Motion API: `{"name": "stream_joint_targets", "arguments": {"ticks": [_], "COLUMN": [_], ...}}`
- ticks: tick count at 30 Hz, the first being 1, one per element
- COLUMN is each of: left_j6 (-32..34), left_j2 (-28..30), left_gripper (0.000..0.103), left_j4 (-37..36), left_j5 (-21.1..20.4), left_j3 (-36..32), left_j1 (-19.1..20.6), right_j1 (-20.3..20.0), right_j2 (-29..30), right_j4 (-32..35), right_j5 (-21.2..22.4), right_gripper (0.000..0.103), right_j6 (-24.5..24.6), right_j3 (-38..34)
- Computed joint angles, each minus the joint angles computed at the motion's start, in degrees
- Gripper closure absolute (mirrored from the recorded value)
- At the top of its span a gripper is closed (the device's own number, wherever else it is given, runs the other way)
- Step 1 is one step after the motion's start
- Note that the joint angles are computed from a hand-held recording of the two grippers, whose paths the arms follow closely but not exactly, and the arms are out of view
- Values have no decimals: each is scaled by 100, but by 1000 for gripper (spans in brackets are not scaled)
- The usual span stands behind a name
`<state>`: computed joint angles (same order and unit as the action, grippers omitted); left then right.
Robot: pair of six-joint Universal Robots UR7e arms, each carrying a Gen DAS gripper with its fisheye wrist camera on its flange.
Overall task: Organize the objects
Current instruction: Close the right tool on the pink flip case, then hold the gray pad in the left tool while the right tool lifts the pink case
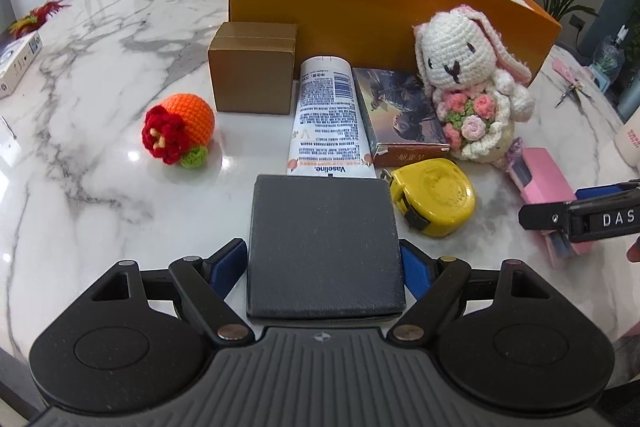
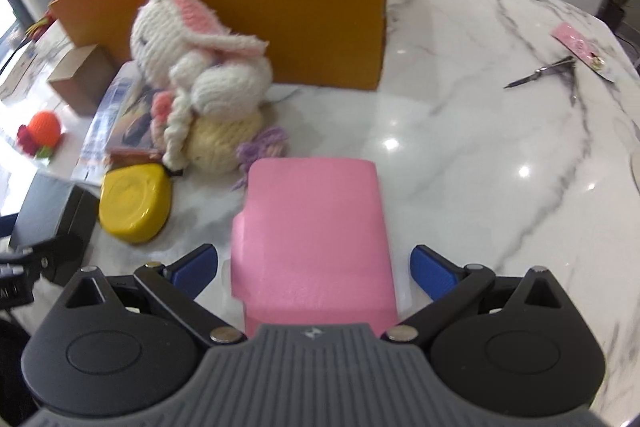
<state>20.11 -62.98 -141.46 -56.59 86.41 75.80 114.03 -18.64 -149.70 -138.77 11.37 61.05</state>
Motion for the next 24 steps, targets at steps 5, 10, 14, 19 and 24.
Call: {"name": "stream_joint_targets", "arguments": {"ticks": [5, 10, 14, 19, 24], "left_j6": [-27, -438, 120, 391, 653], "left_j2": [33, 58, 144, 96, 68], "left_gripper": [9, 9, 6, 4, 3], "left_j4": [-76, 212, -383, -1204, -1813], "left_j5": [272, 247, 583, 482, 349], "left_j3": [54, -125, 114, 459, 693], "left_j1": [-72, -46, -117, -84, -49], "right_j1": [72, 79, 66, 111, 159], "right_j2": [139, 167, 177, 248, 287], "right_j4": [81, 134, -37, -780, -1230], "right_j5": [-356, -357, -353, -515, -606], "right_gripper": [1, 1, 1, 1, 1], "right_j6": [-34, -167, -240, -542, -672], "right_j3": [-122, -157, -108, 102, 244]}}
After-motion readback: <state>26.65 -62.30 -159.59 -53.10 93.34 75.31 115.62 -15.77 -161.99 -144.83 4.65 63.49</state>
